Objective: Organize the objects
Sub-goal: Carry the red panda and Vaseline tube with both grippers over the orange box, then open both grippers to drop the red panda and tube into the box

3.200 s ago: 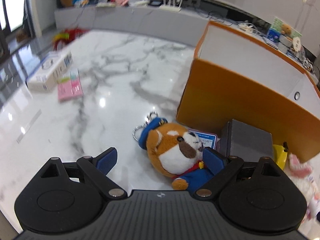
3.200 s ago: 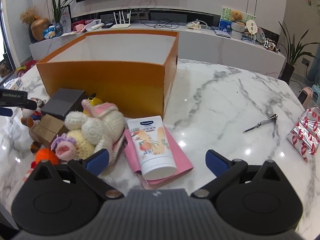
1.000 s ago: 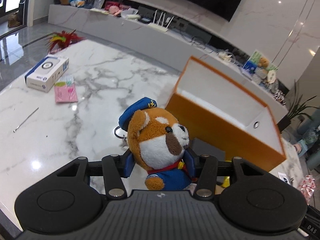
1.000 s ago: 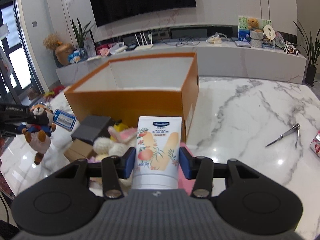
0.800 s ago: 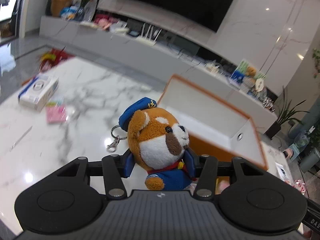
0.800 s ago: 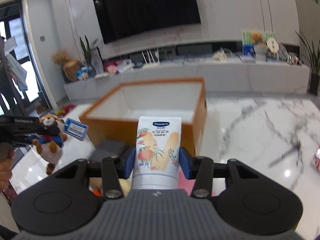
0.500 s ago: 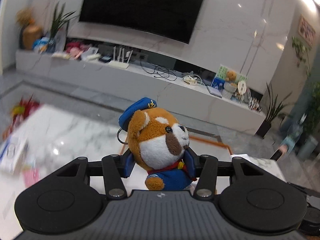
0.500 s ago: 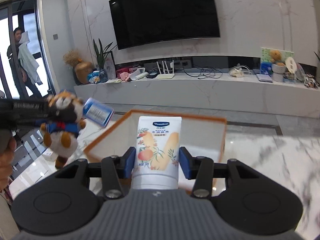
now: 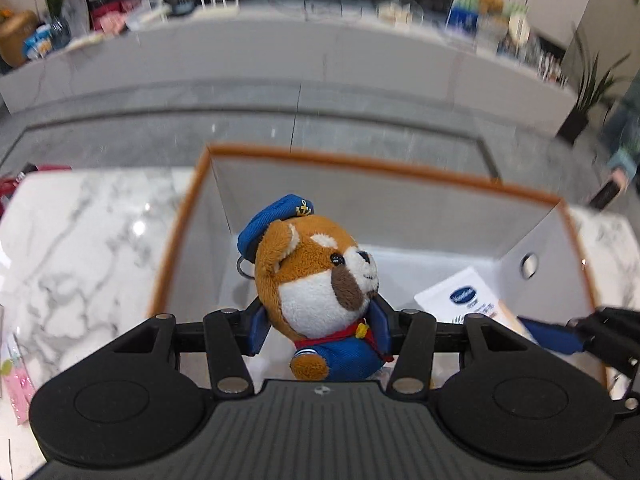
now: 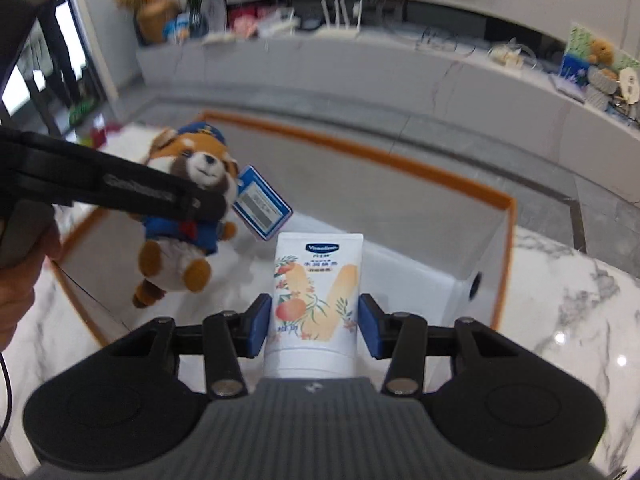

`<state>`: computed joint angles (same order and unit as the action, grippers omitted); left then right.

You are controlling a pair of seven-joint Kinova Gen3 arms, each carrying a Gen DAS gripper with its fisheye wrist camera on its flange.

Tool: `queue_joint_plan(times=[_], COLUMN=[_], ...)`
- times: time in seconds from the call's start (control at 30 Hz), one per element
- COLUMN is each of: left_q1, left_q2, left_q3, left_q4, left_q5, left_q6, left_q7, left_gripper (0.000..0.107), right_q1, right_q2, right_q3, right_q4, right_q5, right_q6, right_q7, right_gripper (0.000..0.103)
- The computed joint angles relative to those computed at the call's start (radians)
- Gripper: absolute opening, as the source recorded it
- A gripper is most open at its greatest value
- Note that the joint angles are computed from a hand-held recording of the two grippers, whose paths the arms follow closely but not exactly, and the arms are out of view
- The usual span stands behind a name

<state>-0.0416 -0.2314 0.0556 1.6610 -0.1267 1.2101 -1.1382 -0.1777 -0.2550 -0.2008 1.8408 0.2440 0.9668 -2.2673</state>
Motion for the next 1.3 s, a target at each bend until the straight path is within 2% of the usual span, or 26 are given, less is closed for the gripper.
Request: queue_joint_plan(times=[0.17, 0.27, 0.67, 1.03, 1.3], left_q1=[0.016, 0.030, 0.024, 0.037, 0.030], left_q2=[0.060, 0.081, 0.154, 0.176, 0.195], left_q3=[0.036, 0.031, -0.024, -0.020, -0.031], left_q4=[-0.002, -0.002, -0.068, -0.080, -0.117], left_q5=[-0.070, -0.085, -0.016, -0.038, -0.016], left_q6=[0.029, 0.035, 0.138, 0.170, 0.218], left_q7=[0.007, -0.003, -0.091, -0.116, -0.157], left_gripper=[0.058, 0.059, 0.059, 0.063, 0.064], right_q1=[-0.017, -0.028, -0.032, -0.010, -0.001], right_q2=[0.090, 0.125, 0.247, 0.313, 0.308], right_q3=[0.043, 0.055, 0.115, 0.142, 0.147], right_q4=[-0.055, -0.076, -0.188, -0.270, -0.292], right_q5=[-0.036, -0.062, -0.163, -0.210, -0.221], right_q6=[0.059, 0.090, 0.245, 0.328, 0.348], right_q7=[0.098, 0.117, 0.222, 0.278, 0.282], right_gripper=[0.049, 0.049, 0.049, 0.050, 0.063])
